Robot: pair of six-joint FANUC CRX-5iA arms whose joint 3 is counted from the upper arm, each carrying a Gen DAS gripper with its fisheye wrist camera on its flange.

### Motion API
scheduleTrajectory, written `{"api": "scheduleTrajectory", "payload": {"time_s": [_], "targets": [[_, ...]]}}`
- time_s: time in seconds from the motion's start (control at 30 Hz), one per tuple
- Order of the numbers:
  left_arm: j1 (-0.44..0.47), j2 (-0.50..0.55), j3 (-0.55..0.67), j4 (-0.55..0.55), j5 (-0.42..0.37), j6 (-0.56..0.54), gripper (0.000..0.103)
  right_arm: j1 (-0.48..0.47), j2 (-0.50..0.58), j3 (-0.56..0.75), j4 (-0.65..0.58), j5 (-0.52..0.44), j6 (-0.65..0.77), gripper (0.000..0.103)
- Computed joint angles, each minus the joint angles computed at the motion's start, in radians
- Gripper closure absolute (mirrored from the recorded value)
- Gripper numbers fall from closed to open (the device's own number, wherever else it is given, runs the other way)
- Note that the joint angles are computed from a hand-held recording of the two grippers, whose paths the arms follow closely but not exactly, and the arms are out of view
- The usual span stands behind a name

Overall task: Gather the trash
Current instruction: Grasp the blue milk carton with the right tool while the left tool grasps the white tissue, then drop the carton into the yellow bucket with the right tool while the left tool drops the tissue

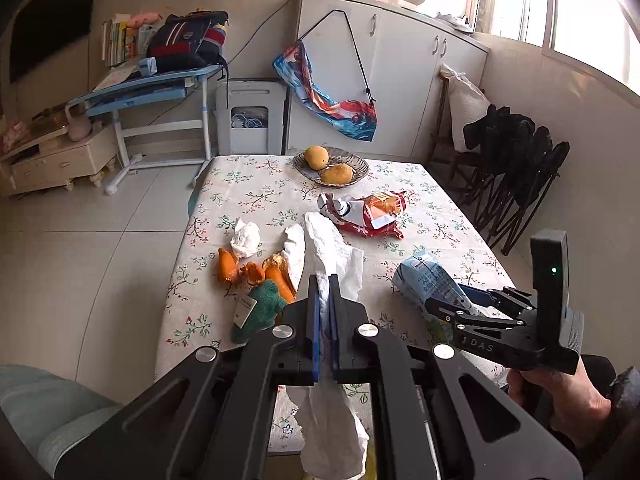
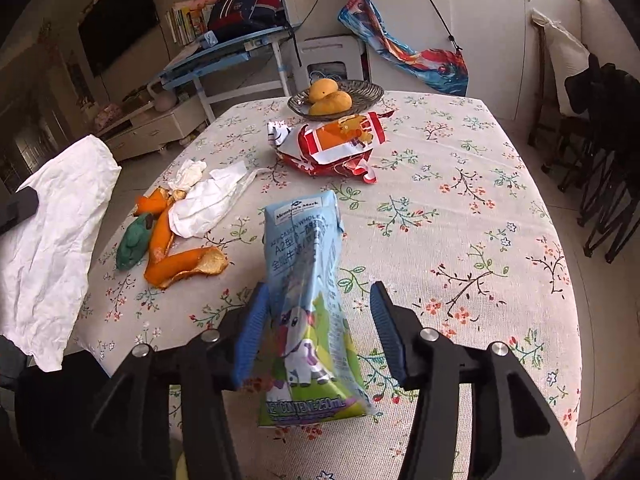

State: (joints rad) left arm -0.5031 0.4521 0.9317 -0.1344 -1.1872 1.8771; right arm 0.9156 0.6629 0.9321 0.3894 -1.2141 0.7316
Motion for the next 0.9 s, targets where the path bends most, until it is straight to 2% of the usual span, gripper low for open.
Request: {"api": "scheduleTrajectory", "payload": {"time_s": [0.03,0.13,0.17,0.27,0.43,0.63,0.77,0.9], "targets": [[0.001,-0.002,-0.006,0.003,0.002,0.0,0.098,0.0,0.019,0.028,-0.003,-0.02,0.02,0.047],[0.005,-0.004,-0.018,0.018,0.009,0.001,0.098,0.0,0.099,0.156,-0.015,-0.12,0.086,0.054],[0.005,-0.006,-0.023,0.021,0.013,0.0,0.098,0.003,0.101,0.156,-0.006,-0.125,0.088,0.055],[0.004,-0.021,-0.051,0.033,0.037,0.003,0.098,0.002,0.059,0.089,-0.007,-0.073,0.071,0.055],[-0.001,-0.065,-0.111,0.043,0.08,0.017,0.098,0.006,-0.085,-0.119,-0.042,0.098,-0.018,0.056],[-0.029,-0.134,-0.181,0.017,0.104,0.043,0.098,0.061,-0.231,-0.333,-0.052,0.253,-0.089,0.055],[-0.055,-0.177,-0.22,-0.02,0.099,0.062,0.098,0.11,-0.267,-0.369,-0.089,0.256,-0.056,0.055],[-0.084,-0.211,-0.248,-0.058,0.086,0.082,0.098,0.16,-0.261,-0.349,-0.171,0.187,0.03,0.055]]}}
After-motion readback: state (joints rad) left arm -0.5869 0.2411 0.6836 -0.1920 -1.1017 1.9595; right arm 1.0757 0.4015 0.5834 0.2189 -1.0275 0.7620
